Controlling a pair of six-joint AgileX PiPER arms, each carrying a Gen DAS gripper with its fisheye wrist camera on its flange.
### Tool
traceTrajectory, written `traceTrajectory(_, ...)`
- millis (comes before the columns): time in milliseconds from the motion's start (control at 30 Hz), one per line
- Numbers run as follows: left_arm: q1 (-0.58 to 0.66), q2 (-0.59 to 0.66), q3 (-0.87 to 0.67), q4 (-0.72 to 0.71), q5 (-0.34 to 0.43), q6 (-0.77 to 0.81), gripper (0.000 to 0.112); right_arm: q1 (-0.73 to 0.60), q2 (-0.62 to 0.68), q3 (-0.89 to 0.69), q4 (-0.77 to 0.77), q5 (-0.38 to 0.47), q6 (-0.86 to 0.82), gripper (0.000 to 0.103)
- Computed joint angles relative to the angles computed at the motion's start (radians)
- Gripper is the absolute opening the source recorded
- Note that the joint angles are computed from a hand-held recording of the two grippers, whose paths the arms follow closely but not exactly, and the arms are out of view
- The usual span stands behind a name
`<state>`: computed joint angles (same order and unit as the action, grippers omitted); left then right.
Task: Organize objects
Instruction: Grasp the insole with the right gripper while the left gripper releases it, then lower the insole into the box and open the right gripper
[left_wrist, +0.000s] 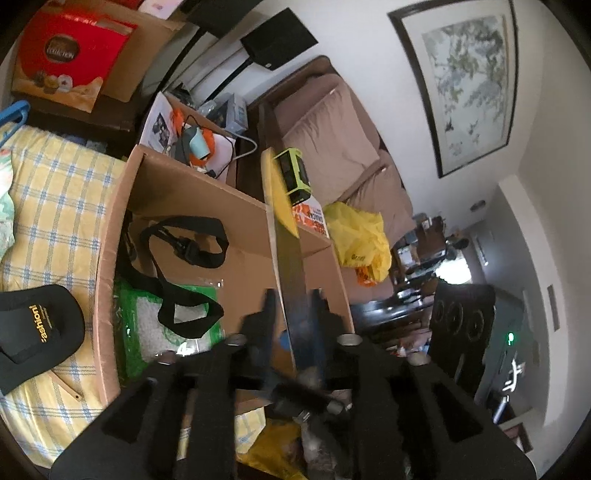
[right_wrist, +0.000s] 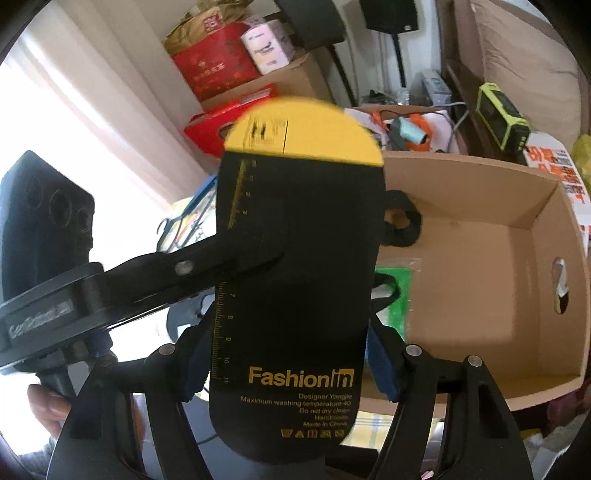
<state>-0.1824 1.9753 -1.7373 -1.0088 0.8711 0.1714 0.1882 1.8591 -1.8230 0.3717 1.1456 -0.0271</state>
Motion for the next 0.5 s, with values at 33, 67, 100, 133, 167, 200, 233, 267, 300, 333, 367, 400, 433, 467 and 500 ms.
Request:
traceTrajectory(33, 0.001, 0.002, -0.006, -0.004, 0.013, 0.01, 0.021, -0.009, -0.001, -0.003, -0.004, 0.003, 0.001, 0.072)
traceTrajectory(67, 0.001, 0.003, -0.014, 0.003, 0.026, 0.014, 0.021, -0.021, -0.001, -0.008, -0.012, 0.008, 0.002, 0.072)
traceTrajectory(100, 0.0, 0.0, -0.017, 0.02, 0.03, 0.009, 0.023, -0.033, 0.001, -0.014, -0.015, 0.014, 0.002, 0.072)
traceTrajectory(133, -0.001, -0.006, -0.016, 0.033, 0.031, 0.009, 0.024, -0.047, 0.002, -0.019, -0.02, 0.021, 0.003, 0.072)
traceTrajectory(167, 0.0, -0.015, -0.012, 0.053, 0.031, 0.008, 0.026, -0.061, 0.004, -0.026, -0.028, 0.026, 0.009, 0.072)
traceTrajectory(200, 0.001, -0.021, -0.006, 0.064, 0.029, 0.006, 0.026, -0.078, 0.003, -0.029, -0.035, 0.026, 0.013, 0.072)
traceTrajectory(233, 0.005, -0.029, 0.003, 0.069, 0.031, 0.011, 0.026, -0.091, 0.006, -0.037, -0.045, 0.028, 0.018, 0.072)
traceTrajectory(267, 0.01, -0.034, 0.009, 0.073, 0.037, 0.015, 0.026, -0.111, 0.011, -0.047, -0.056, 0.031, 0.024, 0.072)
traceTrajectory(300, 0.015, -0.038, 0.014, 0.086, 0.042, 0.013, 0.026, -0.126, 0.016, -0.056, -0.061, 0.034, 0.027, 0.072)
traceTrajectory(333, 0.02, -0.043, 0.02, 0.093, 0.045, 0.014, 0.026, -0.141, 0.022, -0.067, -0.073, 0.037, 0.029, 0.072)
traceTrajectory(367, 0.025, -0.047, 0.029, 0.102, 0.048, 0.019, 0.026, -0.156, 0.026, -0.073, -0.093, 0.037, 0.032, 0.072)
traceTrajectory(400, 0.03, -0.054, 0.038, 0.118, 0.049, 0.02, 0.026, -0.171, 0.027, -0.073, -0.104, 0.036, 0.023, 0.072)
traceTrajectory(433, 0.034, -0.06, 0.048, 0.132, 0.047, 0.021, 0.026, -0.185, 0.034, -0.078, -0.118, 0.038, 0.021, 0.072)
traceTrajectory(467, 0.038, -0.07, 0.065, 0.147, 0.042, 0.024, 0.026, -0.199, 0.041, -0.08, -0.138, 0.038, 0.021, 0.072)
traceTrajectory(500, 0.041, -0.079, 0.079, 0.153, 0.034, 0.029, 0.026, -0.21, 0.043, -0.074, -0.155, 0.032, 0.023, 0.072)
